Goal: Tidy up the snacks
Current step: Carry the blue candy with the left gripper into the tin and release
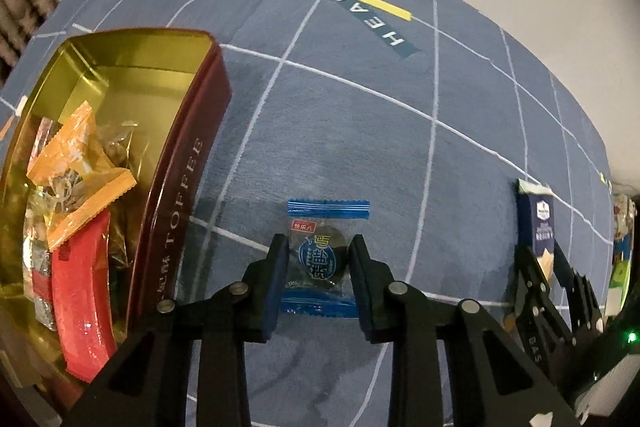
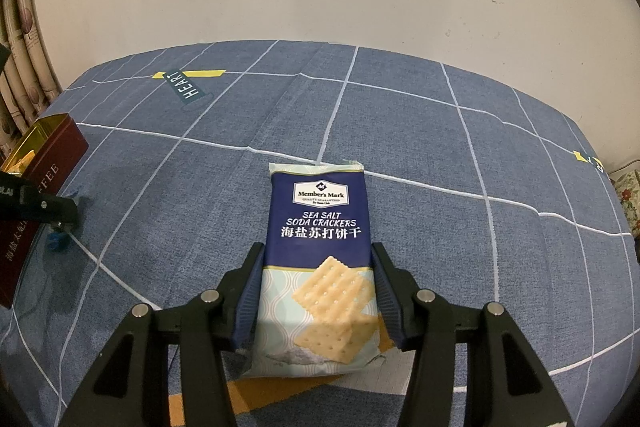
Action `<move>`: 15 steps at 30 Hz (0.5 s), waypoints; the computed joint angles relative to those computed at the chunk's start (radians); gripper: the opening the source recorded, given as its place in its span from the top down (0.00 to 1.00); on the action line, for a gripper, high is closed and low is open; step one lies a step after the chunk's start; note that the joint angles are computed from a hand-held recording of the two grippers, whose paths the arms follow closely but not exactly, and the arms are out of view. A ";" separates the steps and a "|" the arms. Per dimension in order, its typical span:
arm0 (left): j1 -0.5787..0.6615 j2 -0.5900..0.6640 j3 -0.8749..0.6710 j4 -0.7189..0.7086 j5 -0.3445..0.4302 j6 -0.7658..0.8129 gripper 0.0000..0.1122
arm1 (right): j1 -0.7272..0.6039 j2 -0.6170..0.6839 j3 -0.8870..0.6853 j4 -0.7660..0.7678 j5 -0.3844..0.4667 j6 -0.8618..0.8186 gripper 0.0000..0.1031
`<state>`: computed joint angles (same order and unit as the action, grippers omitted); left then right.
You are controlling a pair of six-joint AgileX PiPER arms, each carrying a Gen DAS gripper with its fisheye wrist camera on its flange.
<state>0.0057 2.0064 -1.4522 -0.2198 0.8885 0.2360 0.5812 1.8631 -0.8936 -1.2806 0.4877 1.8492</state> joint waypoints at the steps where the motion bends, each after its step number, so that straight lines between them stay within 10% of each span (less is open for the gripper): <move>1: -0.004 -0.014 0.013 0.004 -0.007 0.010 0.76 | 0.000 0.000 0.001 -0.001 0.000 0.000 0.48; 15: -0.059 -0.203 0.174 0.042 -0.119 0.145 0.76 | -0.003 -0.002 0.003 -0.003 -0.003 0.001 0.48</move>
